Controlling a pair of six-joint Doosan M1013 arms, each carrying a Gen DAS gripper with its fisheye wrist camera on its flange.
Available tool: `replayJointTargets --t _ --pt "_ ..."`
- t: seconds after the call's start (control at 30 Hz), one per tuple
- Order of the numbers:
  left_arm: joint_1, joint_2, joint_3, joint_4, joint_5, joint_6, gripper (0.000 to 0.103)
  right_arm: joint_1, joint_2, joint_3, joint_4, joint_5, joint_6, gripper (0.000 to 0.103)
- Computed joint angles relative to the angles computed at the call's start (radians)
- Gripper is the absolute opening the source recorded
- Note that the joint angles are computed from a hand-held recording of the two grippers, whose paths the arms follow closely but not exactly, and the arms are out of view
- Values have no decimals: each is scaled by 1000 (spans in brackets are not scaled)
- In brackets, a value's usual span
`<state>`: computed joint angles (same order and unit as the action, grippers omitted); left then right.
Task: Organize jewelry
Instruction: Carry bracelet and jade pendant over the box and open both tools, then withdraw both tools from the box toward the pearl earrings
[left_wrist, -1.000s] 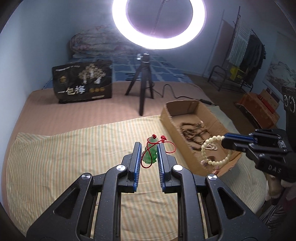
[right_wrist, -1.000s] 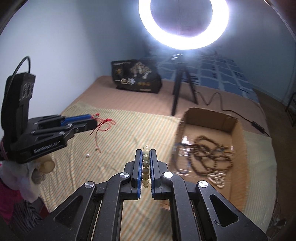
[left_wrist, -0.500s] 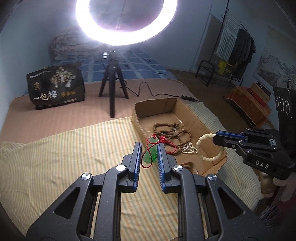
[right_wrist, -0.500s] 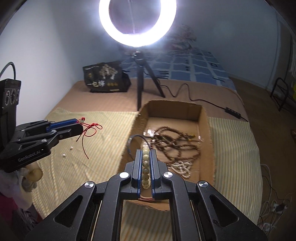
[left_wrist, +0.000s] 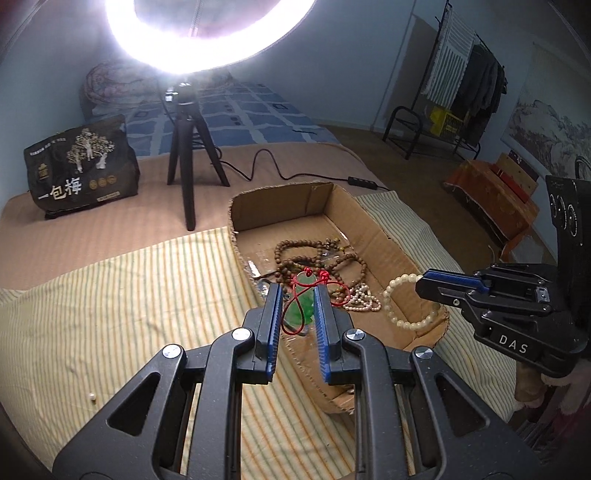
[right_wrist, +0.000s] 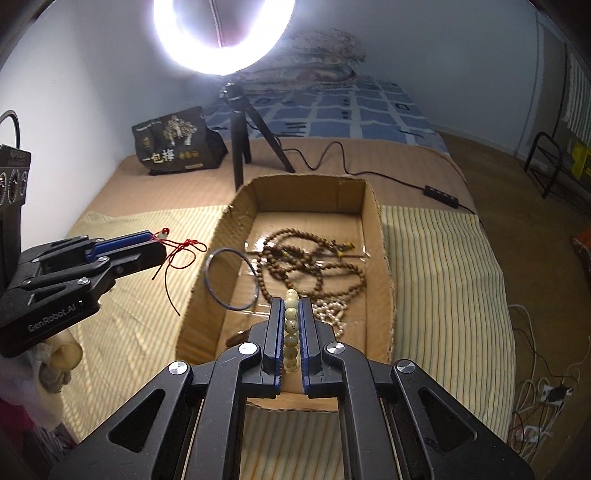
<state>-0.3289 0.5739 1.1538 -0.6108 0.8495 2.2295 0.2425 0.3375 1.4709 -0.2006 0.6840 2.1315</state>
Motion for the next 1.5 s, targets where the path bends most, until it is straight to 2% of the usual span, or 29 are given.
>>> replayJointTargets --t 0.67,0.73,0.8,0.83,1.5 --pt "-30 30 -28 55 18 -57 16 -16 14 5 18 45 10 6" --pt "-30 31 -30 63 22 -65 16 -17 15 4 17 49 12 9" --pt "-29 31 -31 67 20 -67 16 -17 15 4 15 51 17 20" --pt "-29 30 -30 66 19 -66 16 -16 13 6 12 48 22 22" --pt "-1 -18 8 56 -15 -49 16 9 -4 -6 -25 41 43 22"
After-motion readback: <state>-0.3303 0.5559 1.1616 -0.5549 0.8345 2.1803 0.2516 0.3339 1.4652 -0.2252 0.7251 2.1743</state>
